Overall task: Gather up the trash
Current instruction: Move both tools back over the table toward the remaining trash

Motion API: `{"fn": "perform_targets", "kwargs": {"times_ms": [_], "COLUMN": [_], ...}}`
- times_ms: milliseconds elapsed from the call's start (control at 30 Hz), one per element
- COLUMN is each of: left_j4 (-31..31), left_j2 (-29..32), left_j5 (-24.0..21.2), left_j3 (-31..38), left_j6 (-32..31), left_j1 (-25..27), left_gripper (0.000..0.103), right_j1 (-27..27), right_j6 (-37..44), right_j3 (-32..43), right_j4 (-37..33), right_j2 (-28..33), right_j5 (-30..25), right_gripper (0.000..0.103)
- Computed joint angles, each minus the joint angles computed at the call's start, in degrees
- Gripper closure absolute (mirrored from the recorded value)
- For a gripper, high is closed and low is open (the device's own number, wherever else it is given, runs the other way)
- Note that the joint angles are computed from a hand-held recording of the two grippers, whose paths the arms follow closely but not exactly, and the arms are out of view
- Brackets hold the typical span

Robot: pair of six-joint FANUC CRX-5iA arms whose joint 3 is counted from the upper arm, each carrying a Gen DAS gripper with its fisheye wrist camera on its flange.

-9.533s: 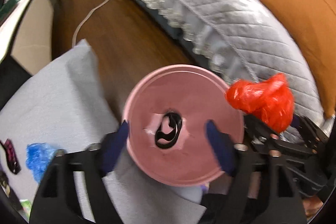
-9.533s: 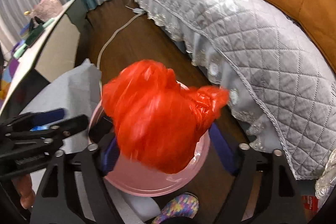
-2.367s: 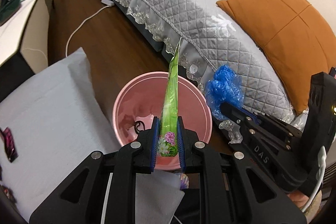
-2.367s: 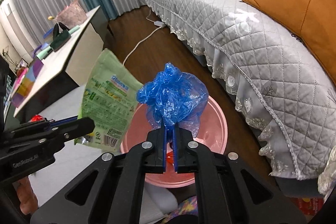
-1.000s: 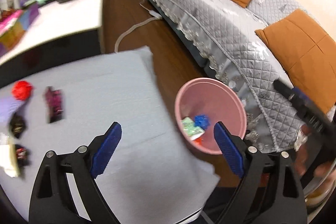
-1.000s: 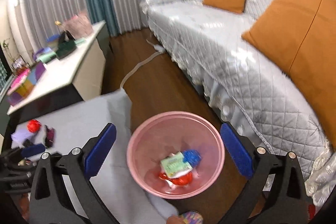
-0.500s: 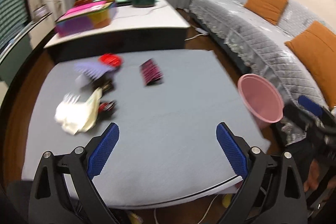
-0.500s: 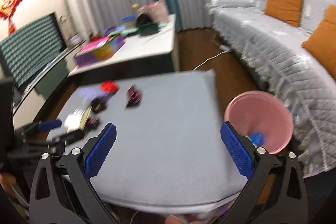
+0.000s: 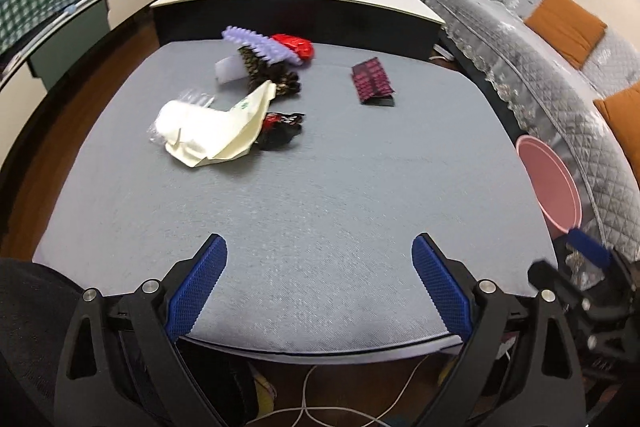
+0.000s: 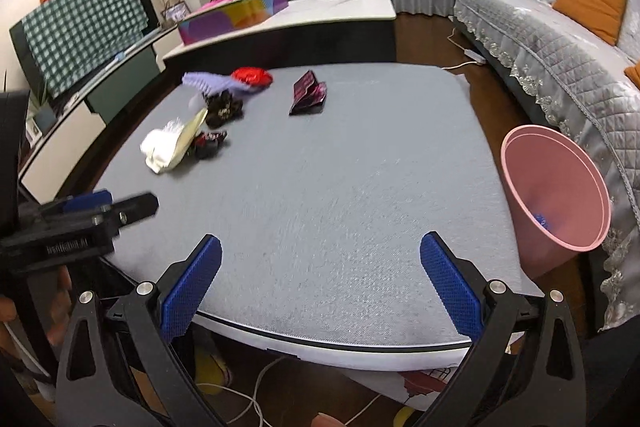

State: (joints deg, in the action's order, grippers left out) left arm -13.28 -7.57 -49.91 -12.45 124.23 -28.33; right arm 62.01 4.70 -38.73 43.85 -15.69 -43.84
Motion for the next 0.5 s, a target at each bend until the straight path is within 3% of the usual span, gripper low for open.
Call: {"fn": "perform_targets", "kwargs": {"times_ms": [500], "left_j4": [-0.16], "left_j2": [0.36], "left_j5": [0.40], "left_j3": [0.16], "left_j6": [-0.12], "left_j1": [-0.56], "left_gripper": [0.012], "right_j1": [-0.40], "right_j6": [1.03], "right_j3": [0.30], "right_j4": [-1.28], "right_j2": [0.17], "right_j5": [0.11], "right_gripper": [0.005]}}
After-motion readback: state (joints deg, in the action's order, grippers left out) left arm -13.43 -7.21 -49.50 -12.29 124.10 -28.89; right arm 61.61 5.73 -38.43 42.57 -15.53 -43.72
